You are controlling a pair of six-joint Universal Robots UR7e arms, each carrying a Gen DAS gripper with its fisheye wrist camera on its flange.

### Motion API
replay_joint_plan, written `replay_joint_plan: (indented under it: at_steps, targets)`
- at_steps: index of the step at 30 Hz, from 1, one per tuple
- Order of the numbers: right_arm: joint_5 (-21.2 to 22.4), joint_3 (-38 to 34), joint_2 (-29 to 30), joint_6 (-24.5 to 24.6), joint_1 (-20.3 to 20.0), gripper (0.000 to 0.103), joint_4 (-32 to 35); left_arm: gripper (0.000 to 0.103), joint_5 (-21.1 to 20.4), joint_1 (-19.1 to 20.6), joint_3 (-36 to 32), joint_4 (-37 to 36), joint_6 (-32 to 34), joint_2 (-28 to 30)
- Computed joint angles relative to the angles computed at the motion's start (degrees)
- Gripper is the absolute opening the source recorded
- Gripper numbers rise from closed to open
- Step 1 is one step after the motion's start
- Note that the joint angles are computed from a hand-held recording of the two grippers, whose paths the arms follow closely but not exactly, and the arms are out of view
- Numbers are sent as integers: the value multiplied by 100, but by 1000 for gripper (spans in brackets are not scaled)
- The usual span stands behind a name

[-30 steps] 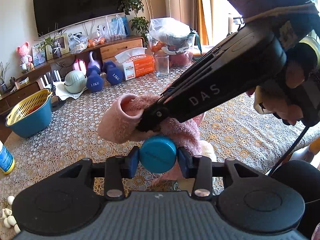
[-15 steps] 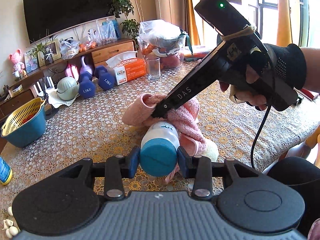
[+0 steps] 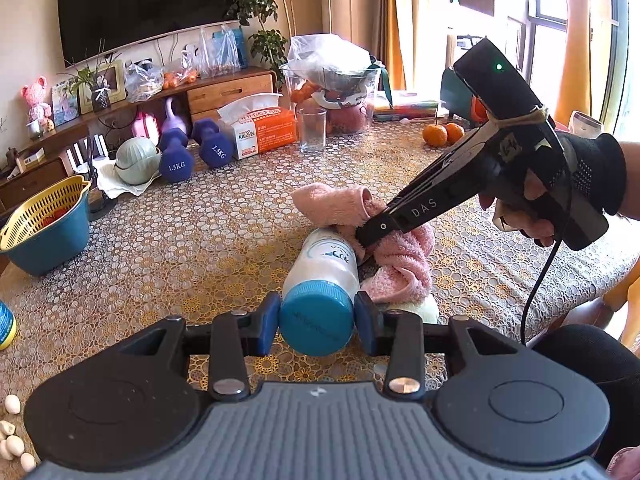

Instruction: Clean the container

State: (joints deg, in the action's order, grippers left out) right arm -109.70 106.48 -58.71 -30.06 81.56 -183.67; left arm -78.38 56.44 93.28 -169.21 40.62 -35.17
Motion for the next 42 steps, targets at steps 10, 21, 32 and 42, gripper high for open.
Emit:
replay_joint_plan:
  at_steps: [10, 21, 32, 42]
  targets:
    - [-40, 263, -79, -64, -8, 9, -661, 39, 9, -42, 54, -158, 206, 13]
    - [895, 399, -457, -277, 431, 9, -530, 39, -24, -88, -6, -256, 322, 74]
    - [901, 158, -206, -407, 621, 9, 113, 39, -32, -95, 25, -303, 382, 68]
    - [346, -211, 174, -511, 566, 9, 212, 39, -96, -77, 87, -301, 381, 43]
